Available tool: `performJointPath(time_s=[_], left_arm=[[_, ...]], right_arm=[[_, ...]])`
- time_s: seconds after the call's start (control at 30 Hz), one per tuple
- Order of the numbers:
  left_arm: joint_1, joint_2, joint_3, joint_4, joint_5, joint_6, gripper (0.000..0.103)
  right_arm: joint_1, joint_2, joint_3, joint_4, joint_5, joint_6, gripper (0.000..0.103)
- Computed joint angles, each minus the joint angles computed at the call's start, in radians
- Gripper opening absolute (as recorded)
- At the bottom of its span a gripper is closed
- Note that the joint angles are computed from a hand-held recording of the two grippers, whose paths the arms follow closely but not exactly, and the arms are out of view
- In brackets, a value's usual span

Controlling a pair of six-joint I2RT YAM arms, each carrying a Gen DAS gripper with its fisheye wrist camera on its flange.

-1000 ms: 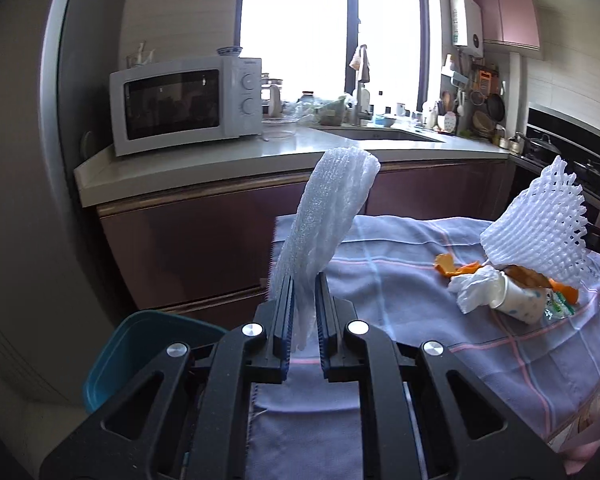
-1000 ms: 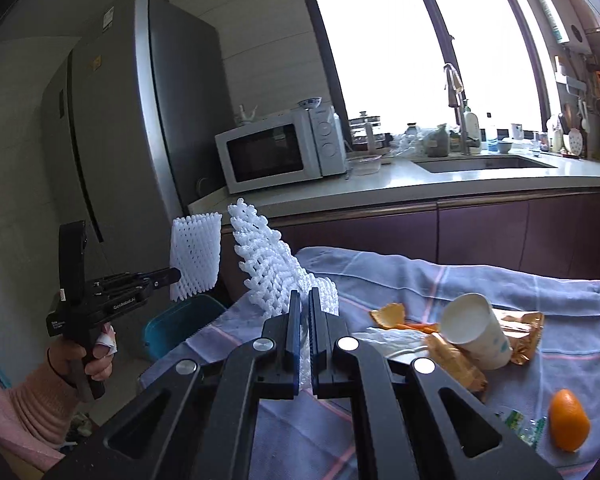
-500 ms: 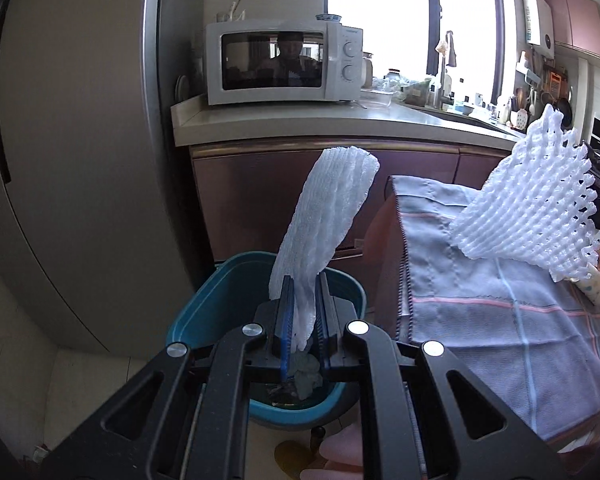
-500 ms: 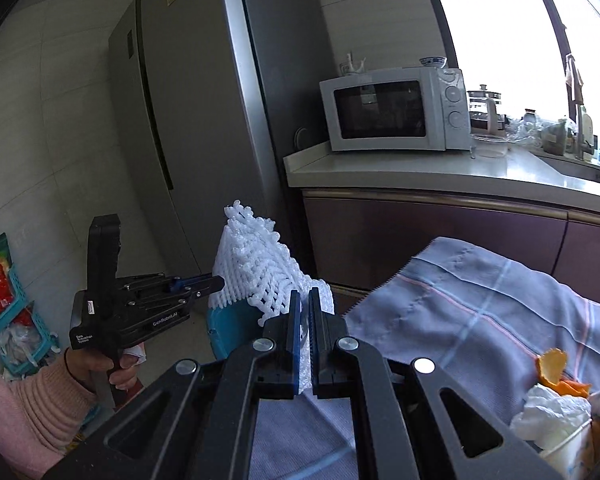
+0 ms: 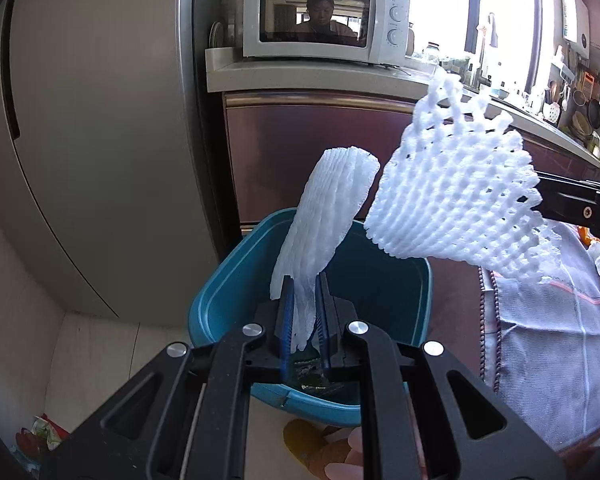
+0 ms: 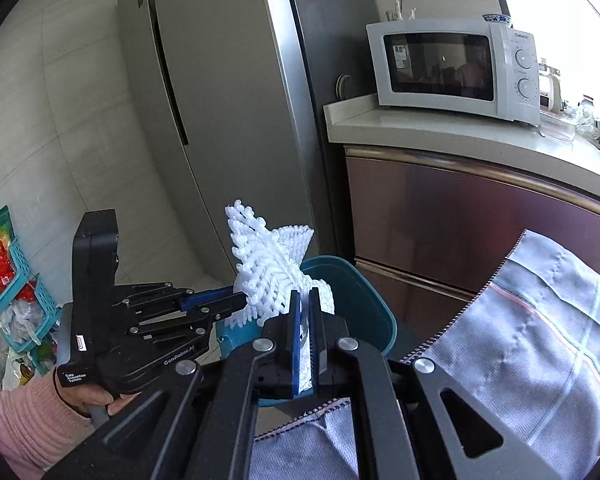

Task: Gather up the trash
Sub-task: 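Lower both foam nets into the teal bin and open both grippers, then move both open grippers back over the cups and wrapper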

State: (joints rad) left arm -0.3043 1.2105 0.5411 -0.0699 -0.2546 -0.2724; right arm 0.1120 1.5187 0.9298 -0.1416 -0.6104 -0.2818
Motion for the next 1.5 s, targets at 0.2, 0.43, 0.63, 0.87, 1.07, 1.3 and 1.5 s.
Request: performJointPath(time_s=[0.2,0.43,0.63,0.87,1.07,1.3,1.5], left_arm=[[0.040,0.121,0.032,0.056,0.029,-0.006,0.012],[0.096,0.285,0.101,0.117,0.086,0.014,0.014],[0.098,0.378,0.142,0.144,0.088,0.012,0.017],[0.056,0.338,0.098,0.172,0.063,-0.022,0.017],[-0.037,0.219,0.057,0.188,0.009,-0.020,0.032],[-0.218,0.126,0.072,0.196,-0.013,-0.014,0.043],[-0.401,0.203,0.178,0.204,-0.031,-0.010,0.046]], right_arm=[[0.069,0.100,0.060,-0.003,0.079,0.010,0.003],[0.112,0.218,0.153,-0.054,0.145,0.020,0.006],[0.109,0.266,0.194,-0.087,0.152,0.046,0.010],[0.067,0.231,0.140,-0.074,0.116,0.032,0.012],[-0.025,0.110,0.024,-0.066,0.026,-0.007,0.023],[-0.259,-0.125,-0.131,-0.130,-0.116,-0.141,0.037],[-0.569,-0.235,-0.156,-0.308,-0.255,-0.302,0.039]])
